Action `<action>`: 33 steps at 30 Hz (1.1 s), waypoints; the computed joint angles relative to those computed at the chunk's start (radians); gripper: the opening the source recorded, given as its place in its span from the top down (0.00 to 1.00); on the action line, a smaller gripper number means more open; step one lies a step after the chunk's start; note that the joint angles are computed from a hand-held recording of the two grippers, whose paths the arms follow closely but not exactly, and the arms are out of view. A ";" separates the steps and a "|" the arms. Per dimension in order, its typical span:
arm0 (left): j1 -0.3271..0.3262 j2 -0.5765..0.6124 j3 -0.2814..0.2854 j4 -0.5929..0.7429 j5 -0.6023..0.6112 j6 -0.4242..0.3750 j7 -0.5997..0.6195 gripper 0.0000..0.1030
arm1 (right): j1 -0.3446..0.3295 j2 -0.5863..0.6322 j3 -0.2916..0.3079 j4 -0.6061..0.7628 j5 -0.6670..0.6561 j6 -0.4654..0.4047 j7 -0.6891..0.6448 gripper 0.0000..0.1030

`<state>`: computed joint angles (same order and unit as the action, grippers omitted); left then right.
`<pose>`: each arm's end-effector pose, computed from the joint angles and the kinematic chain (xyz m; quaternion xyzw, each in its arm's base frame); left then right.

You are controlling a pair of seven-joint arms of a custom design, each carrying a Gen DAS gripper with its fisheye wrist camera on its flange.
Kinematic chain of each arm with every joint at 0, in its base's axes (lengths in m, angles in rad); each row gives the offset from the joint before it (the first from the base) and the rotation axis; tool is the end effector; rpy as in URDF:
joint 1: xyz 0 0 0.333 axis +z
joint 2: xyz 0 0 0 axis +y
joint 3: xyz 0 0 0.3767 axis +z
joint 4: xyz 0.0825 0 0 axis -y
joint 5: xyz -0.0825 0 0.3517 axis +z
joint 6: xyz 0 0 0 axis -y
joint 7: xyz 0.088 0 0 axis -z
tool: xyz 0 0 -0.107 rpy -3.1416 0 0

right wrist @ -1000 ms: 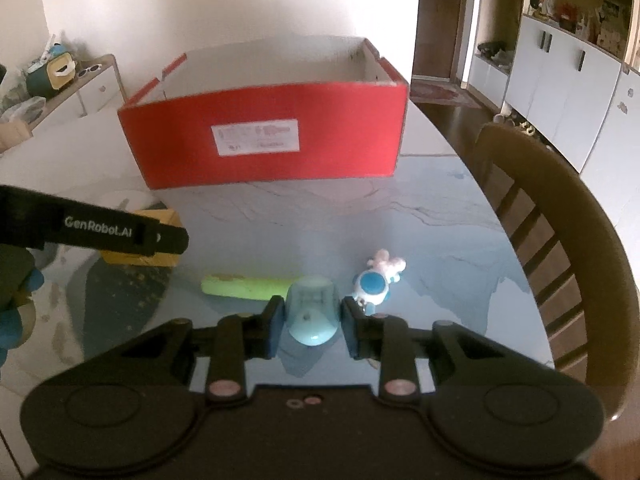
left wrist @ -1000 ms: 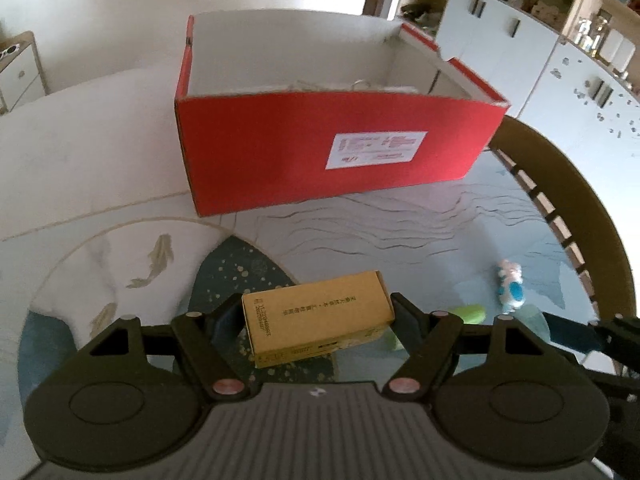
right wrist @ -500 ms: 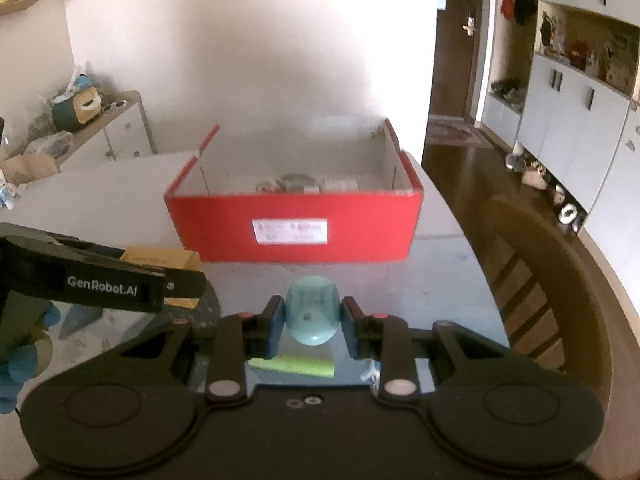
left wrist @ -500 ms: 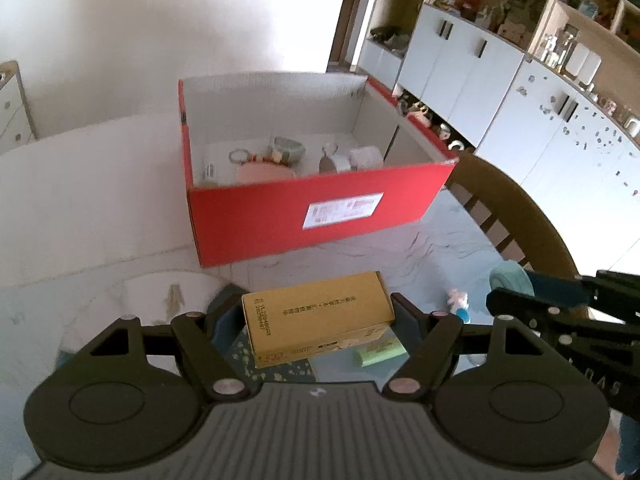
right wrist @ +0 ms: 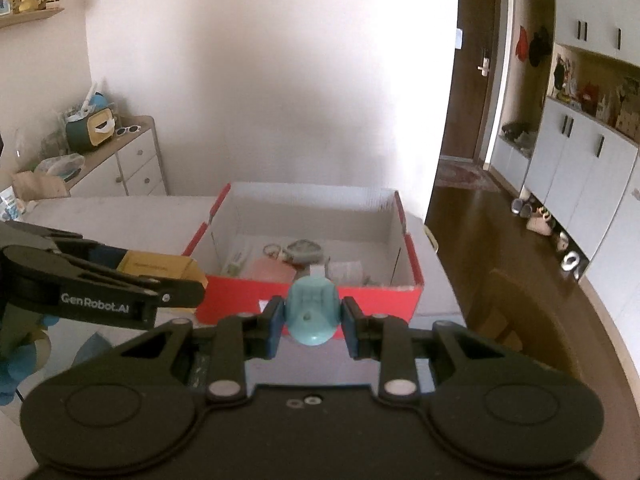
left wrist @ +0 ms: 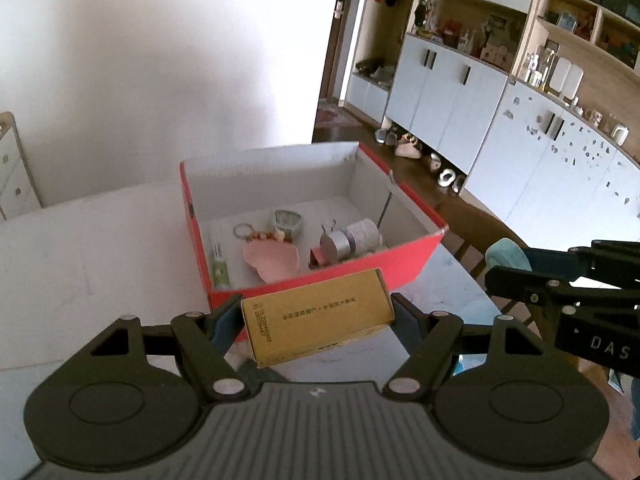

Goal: Organize rigid objects
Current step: 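Carry the yellow box and blue cup over the red box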

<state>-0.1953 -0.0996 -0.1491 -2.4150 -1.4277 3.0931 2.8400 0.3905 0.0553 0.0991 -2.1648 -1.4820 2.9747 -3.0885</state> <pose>0.4497 -0.0762 0.4724 -0.5763 0.7139 -0.3499 0.1894 0.4381 0.3103 0.4904 -0.7117 0.5457 -0.2617 0.3566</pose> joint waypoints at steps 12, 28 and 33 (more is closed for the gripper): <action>0.037 0.096 -0.004 0.099 0.240 0.027 -0.201 0.25 | -0.013 0.072 -0.036 0.097 0.090 0.033 -0.152 0.71; -0.083 0.297 0.177 0.188 1.010 0.049 -0.852 0.25 | -0.032 0.254 -0.079 0.200 0.593 0.123 -0.675 0.71; -0.152 0.365 0.274 0.263 1.165 -0.031 -1.021 0.25 | -0.098 0.321 -0.004 0.248 0.777 0.089 -0.863 0.71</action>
<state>-0.3469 0.2654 0.1249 -2.1523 -0.2625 3.0617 1.8186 0.2926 0.3764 0.0948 -1.9165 -0.7049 3.0638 -3.9518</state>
